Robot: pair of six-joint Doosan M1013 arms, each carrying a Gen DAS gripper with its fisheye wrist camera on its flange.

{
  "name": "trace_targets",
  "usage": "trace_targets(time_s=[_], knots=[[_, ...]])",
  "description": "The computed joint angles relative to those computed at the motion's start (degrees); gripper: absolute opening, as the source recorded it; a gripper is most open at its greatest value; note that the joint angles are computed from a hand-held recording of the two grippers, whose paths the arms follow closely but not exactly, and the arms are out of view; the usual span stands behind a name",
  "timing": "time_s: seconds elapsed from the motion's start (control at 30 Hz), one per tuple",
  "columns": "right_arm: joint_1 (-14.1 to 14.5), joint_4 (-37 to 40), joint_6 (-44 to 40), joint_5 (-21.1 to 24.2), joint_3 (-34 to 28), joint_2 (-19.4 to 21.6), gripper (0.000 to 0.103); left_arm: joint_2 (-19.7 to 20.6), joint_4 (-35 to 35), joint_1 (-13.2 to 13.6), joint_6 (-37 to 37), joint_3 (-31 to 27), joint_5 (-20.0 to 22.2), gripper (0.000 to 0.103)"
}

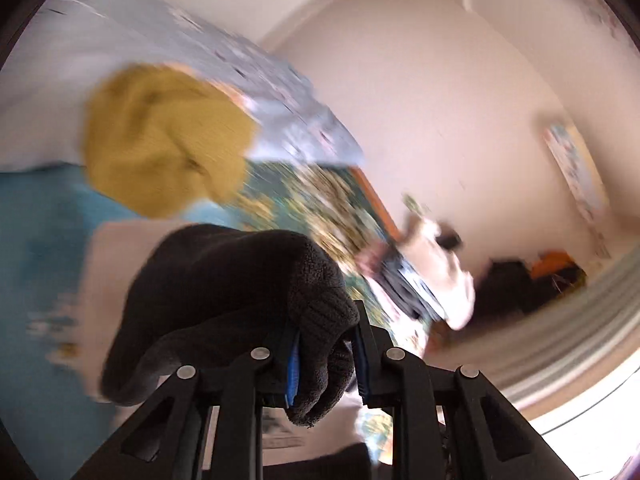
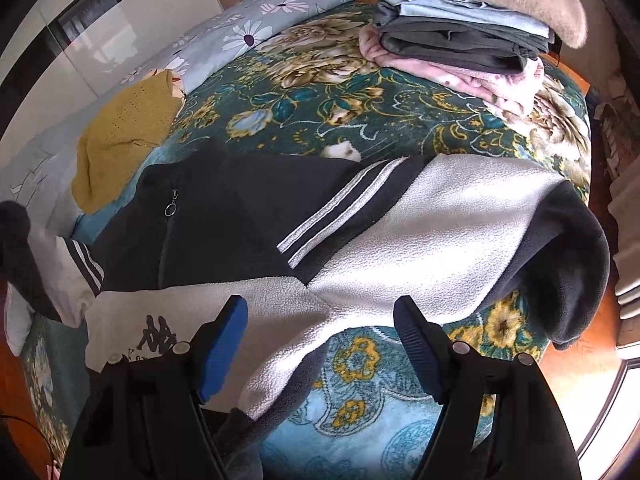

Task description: Fold clothes

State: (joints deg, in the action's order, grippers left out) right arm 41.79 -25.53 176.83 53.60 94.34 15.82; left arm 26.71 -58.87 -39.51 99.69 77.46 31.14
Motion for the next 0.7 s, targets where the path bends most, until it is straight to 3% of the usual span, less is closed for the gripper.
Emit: trace_targets(time_s=[0.13, 0.2, 0.3, 0.47, 0.57, 0.63, 0.7], knots=[[0.2, -2.1, 6.1, -0.7, 2.9, -2.4, 0.076, 9.5, 5.0, -3.2, -4.2, -14.0, 10.4, 0.023], [0.2, -3.0, 9.6, -1.1, 4.5, -3.6, 0.076, 14.2, 12.3, -4.6, -10.9, -21.1, 15.0, 0.023], [0.3, -4.3, 15.2, -1.7, 7.5, -5.7, 0.076, 19.2, 19.0, -6.0, -19.6, -27.3, 21.3, 0.023], [0.3, -6.4, 24.0, -1.2, 12.3, -9.5, 0.076, 23.3, 23.6, -7.4, -25.8, -30.6, 27.0, 0.024], [0.1, -7.4, 29.0, -0.4, 15.0, -11.7, 0.076, 24.2, 23.3, -7.6, -26.8, -31.1, 27.8, 0.03], [-0.1, -8.1, 32.3, 0.1, 16.8, -13.1, 0.076, 23.2, 18.3, -7.2, -24.6, -29.1, 26.9, 0.035], [-0.3, -8.2, 34.5, 1.2, 18.2, -14.0, 0.076, 21.4, 8.2, -6.5, -18.1, -25.4, 25.9, 0.038]])
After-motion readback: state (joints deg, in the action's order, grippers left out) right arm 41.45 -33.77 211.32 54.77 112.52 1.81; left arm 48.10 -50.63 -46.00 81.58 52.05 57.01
